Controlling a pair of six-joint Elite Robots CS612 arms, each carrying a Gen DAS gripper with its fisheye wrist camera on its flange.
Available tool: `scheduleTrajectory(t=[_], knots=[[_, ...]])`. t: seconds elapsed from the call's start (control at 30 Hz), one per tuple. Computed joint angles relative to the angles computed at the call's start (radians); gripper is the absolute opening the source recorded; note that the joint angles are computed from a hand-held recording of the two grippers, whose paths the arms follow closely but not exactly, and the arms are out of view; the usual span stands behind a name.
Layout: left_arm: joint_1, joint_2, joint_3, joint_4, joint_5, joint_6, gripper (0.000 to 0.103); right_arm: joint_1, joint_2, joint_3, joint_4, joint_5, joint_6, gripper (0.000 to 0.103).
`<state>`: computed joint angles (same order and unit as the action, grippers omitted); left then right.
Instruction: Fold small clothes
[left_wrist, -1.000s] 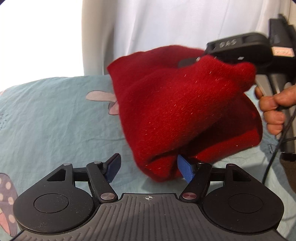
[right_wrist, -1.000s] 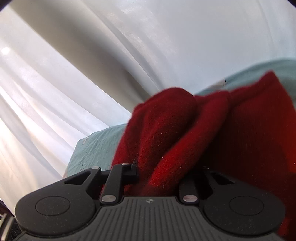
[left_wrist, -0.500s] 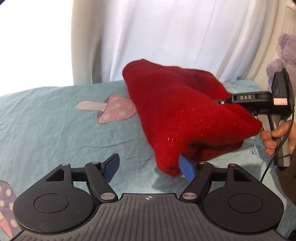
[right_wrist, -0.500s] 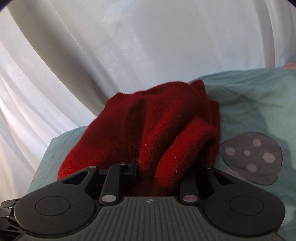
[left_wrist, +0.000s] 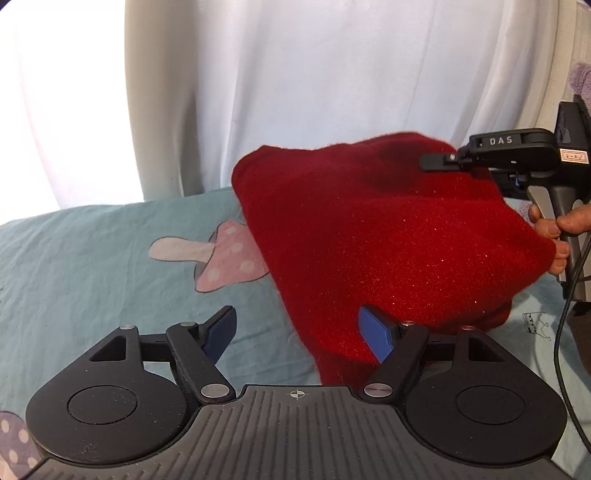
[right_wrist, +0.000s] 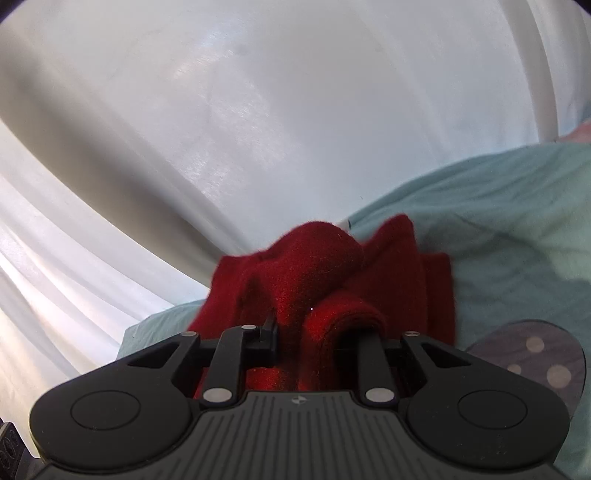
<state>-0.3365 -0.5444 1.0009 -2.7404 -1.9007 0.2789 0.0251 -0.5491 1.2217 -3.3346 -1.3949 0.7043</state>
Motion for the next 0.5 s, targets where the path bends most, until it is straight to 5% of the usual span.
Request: scheduleTrajectory(t=[0.1,0.13,0.17,0.23,0.3,0.4,0.5], knots=[[-0.001,0.002,-0.003,0.019,0.007,0.006,0.079,0.015,0.009,0.014,-0.158,-0.06,-0.093,0.025],[-0.002,0.003,-0.006,0.028,0.01,0.003,0.079,0.02,0.007,0.018,-0.129,-0.111,-0.083,0.032],[-0.002,0.004,-0.008,0.036,0.011,-0.003,0.079,0.026,0.0,0.023,-0.058,-0.18,-0.057,0.051],[-0.002,0.005,-0.012,0.049,0.002,-0.014,0.08,0.03,-0.027,0.041,0.085,-0.257,0.012,0.055],[-0.004,0.0,-0.001,0.036,0.017,-0.018,0.08,0.036,-0.059,0.094,0.071,-0.287,0.092,0.055],[-0.006,-0.003,0.006,0.027,0.027,-0.03,0.081,0.051,-0.103,0.197,-0.126,-0.221,0.12,0.062],[-0.001,-0.013,0.022,0.031,0.013,-0.046,0.081,0.06,-0.126,0.231,-0.152,-0.091,0.113,0.069]])
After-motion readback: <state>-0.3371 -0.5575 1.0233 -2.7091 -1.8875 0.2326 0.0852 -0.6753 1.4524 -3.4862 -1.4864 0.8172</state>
